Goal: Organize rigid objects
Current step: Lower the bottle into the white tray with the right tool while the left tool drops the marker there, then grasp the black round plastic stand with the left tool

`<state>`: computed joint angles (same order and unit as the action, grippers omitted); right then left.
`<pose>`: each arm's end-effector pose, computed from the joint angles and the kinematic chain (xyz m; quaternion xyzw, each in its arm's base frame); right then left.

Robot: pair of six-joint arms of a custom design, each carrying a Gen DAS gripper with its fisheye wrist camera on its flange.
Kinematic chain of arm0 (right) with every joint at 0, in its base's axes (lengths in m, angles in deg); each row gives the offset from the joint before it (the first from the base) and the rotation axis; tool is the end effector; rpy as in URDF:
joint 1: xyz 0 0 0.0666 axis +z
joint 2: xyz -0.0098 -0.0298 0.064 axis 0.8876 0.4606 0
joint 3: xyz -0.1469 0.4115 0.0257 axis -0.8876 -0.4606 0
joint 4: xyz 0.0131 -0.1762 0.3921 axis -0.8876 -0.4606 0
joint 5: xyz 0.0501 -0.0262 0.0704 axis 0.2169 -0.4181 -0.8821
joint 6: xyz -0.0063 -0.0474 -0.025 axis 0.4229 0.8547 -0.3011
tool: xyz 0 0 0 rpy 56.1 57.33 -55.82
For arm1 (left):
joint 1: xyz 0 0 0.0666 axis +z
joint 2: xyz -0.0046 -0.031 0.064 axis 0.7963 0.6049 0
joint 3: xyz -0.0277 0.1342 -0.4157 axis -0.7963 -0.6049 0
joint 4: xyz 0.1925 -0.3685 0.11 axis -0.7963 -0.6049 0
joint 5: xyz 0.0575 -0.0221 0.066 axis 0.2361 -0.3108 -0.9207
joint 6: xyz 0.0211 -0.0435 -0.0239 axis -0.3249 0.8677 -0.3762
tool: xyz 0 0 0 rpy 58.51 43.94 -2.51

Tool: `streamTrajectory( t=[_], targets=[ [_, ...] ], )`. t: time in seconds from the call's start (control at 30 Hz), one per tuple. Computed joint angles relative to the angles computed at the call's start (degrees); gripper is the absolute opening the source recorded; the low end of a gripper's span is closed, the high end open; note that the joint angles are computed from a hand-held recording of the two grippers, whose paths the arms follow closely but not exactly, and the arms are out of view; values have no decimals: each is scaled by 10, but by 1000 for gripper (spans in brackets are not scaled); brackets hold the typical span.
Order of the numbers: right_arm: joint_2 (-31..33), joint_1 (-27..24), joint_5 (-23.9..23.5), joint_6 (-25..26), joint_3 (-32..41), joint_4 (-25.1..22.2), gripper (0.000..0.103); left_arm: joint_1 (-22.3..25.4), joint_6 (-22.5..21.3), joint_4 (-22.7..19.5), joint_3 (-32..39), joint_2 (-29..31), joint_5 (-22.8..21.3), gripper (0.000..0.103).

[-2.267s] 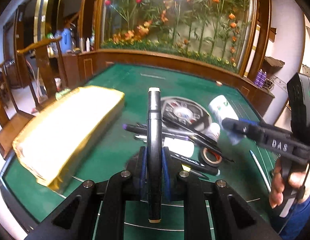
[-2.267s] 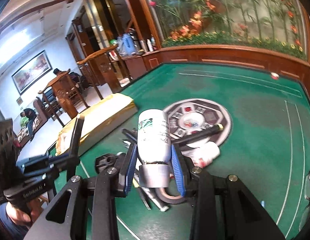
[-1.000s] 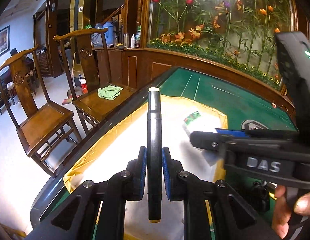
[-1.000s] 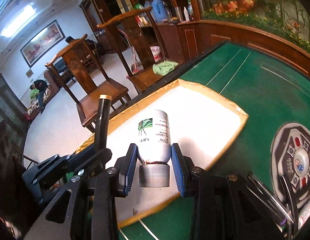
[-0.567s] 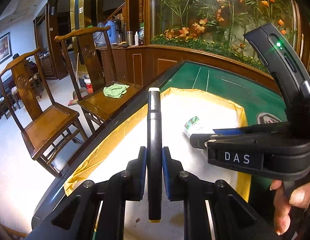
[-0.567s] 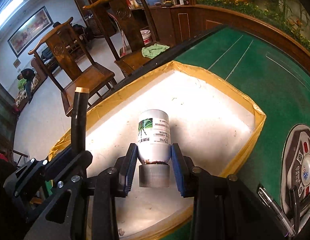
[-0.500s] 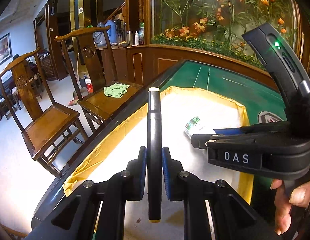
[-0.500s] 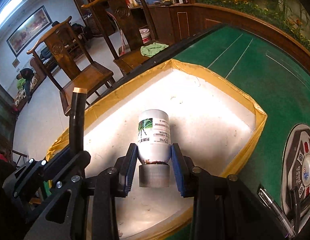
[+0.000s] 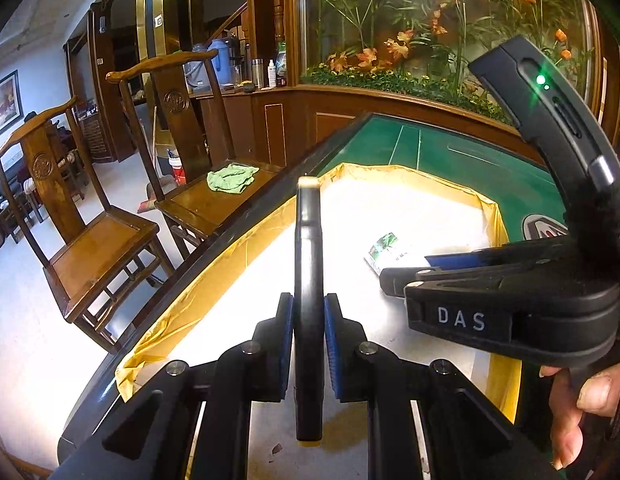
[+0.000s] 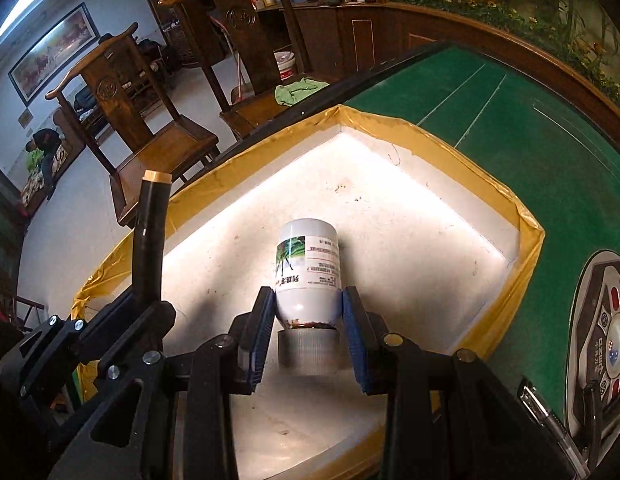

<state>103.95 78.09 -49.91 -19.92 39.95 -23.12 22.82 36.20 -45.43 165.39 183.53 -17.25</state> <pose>0.6083 0.1682 0.4763 0.0857 0.9599 0.0910 0.2511 0.5875 -0.3379 0.4434 0.2197 0.8814 -0.0982 0.4064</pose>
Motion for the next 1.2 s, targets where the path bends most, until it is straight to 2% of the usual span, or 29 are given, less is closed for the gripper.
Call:
streamTrajectory(
  t=[0.17,0.23,0.27,0.3,0.4,0.57,0.67,0.77,0.9,1.2],
  targets=[
    [-1,3,10,5,-1,-1,34,-2,-10,-4,2,2,10,17],
    [-2,3,12,7,-1,1,43,-4,-11,-5,2,2,11,34],
    [-5,4,15,8,-3,5,56,-3,-10,-4,1,1,12,51],
    [-9,5,19,10,-7,11,64,-3,-6,3,-4,-2,9,60],
    [-22,12,55,17,-10,9,66,2,-4,21,-12,-9,23,75],
    [-65,19,90,31,-29,10,67,9,11,33,-15,-18,39,76],
    [-99,19,100,18,-56,12,67,10,22,40,-16,-23,41,82],
    [-137,17,91,0,-89,24,67,9,26,29,-9,-23,46,89],
    [-184,17,92,-18,-135,36,67,-1,21,29,-16,-34,20,91],
    [-280,-3,52,-71,-244,85,68,-24,9,42,-40,-66,-1,97]
  ],
)
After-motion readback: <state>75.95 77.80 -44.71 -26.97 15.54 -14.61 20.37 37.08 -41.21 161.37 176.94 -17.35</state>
